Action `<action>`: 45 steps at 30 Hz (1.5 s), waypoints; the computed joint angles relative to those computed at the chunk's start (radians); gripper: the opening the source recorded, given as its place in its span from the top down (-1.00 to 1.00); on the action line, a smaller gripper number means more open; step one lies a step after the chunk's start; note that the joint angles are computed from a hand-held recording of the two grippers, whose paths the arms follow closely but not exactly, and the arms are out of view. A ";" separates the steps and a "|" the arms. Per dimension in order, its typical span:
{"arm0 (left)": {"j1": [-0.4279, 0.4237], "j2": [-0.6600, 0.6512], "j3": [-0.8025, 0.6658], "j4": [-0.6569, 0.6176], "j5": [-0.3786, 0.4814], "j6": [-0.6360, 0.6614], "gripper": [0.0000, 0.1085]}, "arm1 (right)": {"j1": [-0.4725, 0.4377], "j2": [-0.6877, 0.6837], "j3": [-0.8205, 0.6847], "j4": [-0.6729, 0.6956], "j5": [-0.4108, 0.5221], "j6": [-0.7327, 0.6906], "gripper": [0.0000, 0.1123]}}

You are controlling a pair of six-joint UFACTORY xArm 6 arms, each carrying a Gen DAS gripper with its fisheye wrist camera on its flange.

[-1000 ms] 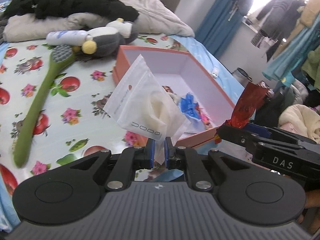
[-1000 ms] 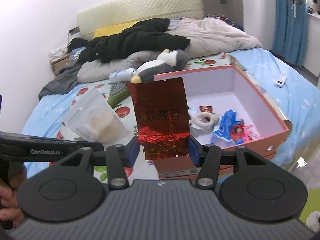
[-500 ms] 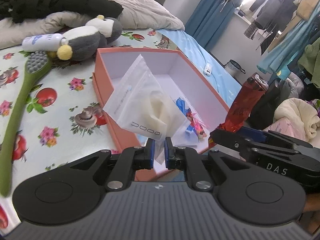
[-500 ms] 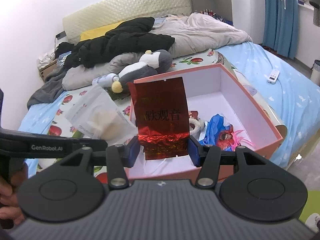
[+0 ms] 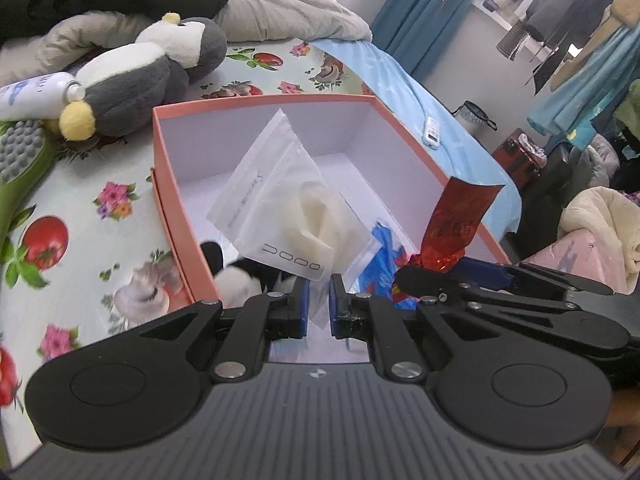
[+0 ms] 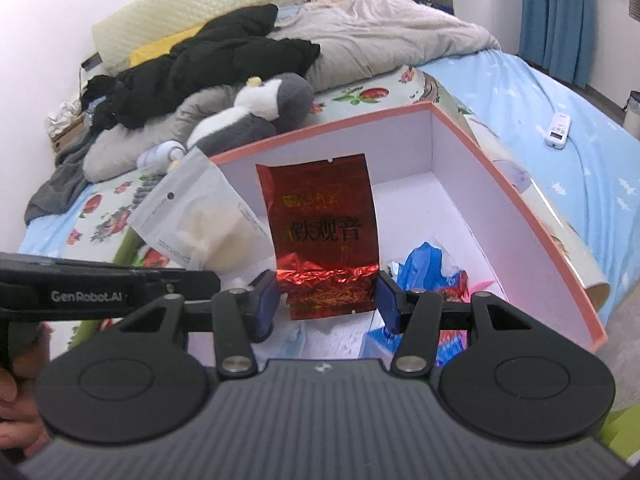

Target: Organize soft objects

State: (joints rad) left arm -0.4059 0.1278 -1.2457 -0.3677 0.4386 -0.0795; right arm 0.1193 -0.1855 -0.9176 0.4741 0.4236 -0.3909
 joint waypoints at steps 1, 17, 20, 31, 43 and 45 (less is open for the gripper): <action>0.004 0.026 -0.024 -0.003 0.004 0.006 0.78 | -0.002 0.021 -0.014 -0.007 -0.001 0.005 0.03; 0.030 0.094 -0.090 0.046 0.009 -0.022 0.26 | -0.014 0.139 -0.098 -0.077 0.041 0.127 -0.12; 0.028 0.042 -0.049 0.065 0.000 -0.042 0.26 | -0.006 0.092 -0.069 -0.076 0.026 0.126 -0.12; -0.007 -0.248 0.154 0.217 -0.048 -0.184 0.26 | 0.019 -0.169 0.054 -0.120 -0.001 0.195 -0.12; -0.067 -0.601 0.367 0.454 -0.042 -0.417 0.26 | 0.062 -0.471 0.181 -0.259 0.006 0.340 -0.12; -0.073 -0.650 0.394 0.476 -0.032 -0.442 0.26 | 0.071 -0.515 0.201 -0.282 0.014 0.365 -0.12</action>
State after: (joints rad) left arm -0.4791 -0.5227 -0.8513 0.1087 0.4063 -0.5210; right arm 0.1901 -0.7003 -0.7166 0.1919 0.4371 -0.0257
